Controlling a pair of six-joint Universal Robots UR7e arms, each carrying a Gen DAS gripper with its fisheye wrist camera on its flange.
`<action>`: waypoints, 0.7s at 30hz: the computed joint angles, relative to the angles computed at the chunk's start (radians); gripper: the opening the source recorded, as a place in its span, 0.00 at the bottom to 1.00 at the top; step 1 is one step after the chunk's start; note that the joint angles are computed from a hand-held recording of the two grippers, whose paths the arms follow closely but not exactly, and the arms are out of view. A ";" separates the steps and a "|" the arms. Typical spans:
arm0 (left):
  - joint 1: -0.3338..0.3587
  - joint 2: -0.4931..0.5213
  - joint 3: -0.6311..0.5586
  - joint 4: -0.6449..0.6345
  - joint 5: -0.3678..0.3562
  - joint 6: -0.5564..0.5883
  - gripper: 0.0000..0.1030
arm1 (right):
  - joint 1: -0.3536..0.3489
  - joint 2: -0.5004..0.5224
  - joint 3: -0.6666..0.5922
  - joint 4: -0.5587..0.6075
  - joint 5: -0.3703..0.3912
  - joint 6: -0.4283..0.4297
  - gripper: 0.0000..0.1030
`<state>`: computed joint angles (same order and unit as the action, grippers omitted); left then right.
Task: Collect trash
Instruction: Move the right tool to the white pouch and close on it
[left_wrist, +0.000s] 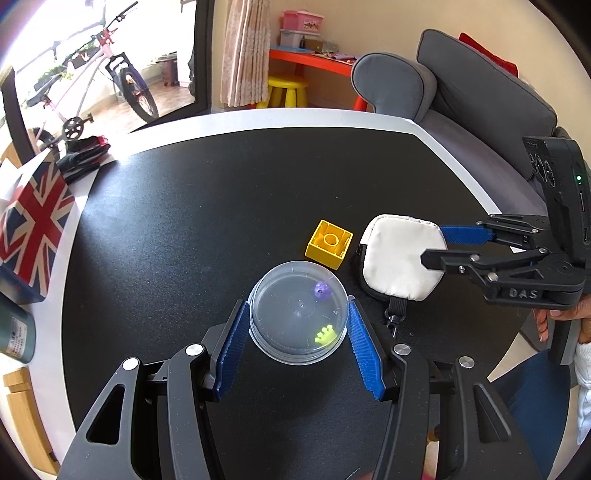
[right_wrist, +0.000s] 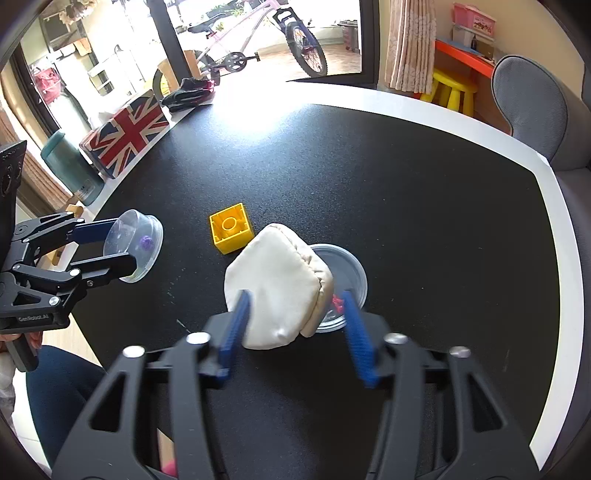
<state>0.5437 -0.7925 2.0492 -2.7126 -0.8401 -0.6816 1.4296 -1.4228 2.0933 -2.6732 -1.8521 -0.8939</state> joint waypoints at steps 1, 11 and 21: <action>0.001 0.001 0.000 -0.002 -0.002 0.001 0.52 | 0.001 0.001 0.001 -0.003 -0.003 -0.001 0.31; -0.018 0.002 0.001 -0.001 -0.005 -0.009 0.52 | -0.001 -0.039 0.016 0.002 0.032 -0.003 0.14; -0.083 -0.025 0.020 0.019 -0.004 -0.046 0.52 | 0.003 -0.185 0.072 0.057 0.080 -0.028 0.13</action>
